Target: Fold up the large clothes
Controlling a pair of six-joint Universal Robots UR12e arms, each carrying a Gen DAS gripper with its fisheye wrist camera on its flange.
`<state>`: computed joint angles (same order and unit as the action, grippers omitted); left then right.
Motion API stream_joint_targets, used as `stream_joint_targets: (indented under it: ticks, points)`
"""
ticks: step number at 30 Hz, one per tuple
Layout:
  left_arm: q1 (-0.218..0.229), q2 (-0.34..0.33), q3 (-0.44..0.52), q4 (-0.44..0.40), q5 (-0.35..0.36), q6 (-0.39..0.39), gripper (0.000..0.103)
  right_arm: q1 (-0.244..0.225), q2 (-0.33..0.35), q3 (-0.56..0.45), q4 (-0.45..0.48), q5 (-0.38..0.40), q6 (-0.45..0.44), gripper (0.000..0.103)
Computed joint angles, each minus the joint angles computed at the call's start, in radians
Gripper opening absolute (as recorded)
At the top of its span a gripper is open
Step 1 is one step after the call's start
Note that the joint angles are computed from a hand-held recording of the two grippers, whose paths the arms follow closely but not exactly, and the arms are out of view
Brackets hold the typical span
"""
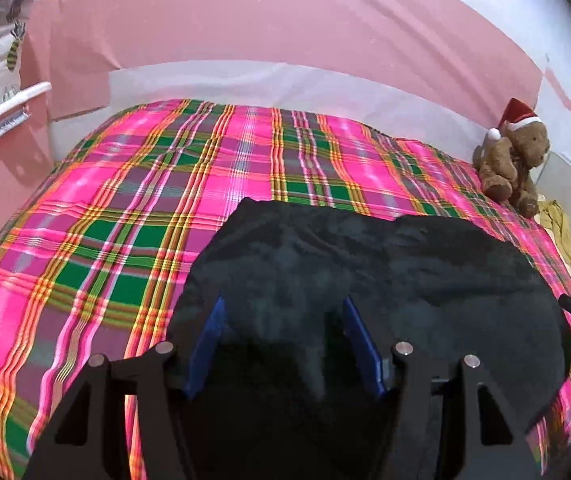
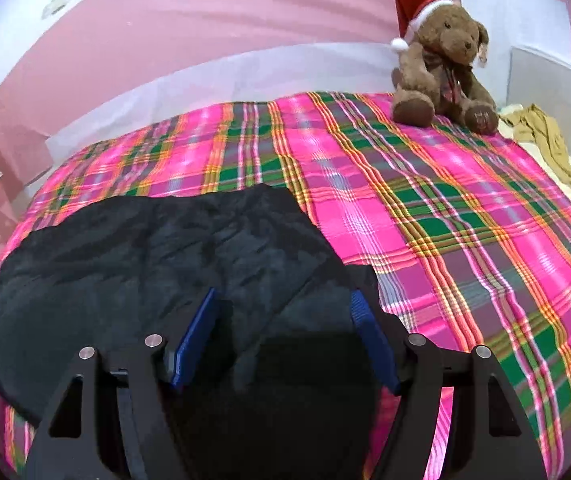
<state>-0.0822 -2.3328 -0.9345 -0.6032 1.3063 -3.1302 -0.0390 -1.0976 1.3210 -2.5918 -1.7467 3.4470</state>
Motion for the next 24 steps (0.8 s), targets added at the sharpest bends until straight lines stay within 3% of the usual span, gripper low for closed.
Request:
stream_joint_targets:
  ticks: [5,9,11,24]
  points:
    - [-0.005,0.051,-0.082,0.027,0.007,-0.006,0.064,0.008,-0.030,0.047,-0.005,0.017,-0.013,0.069]
    - [-0.011,0.038,-0.065,-0.061,0.050,-0.006,0.064,0.001,-0.017,0.038,0.083,0.040,-0.016,0.069]
    - [-0.010,0.027,-0.055,-0.095,0.046,-0.012,0.064,-0.007,-0.015,0.046,0.073,0.068,-0.006,0.069]
    - [-0.017,0.037,-0.092,-0.038,0.062,0.002,0.066,-0.005,-0.018,0.052,0.067,0.062,-0.016,0.069]
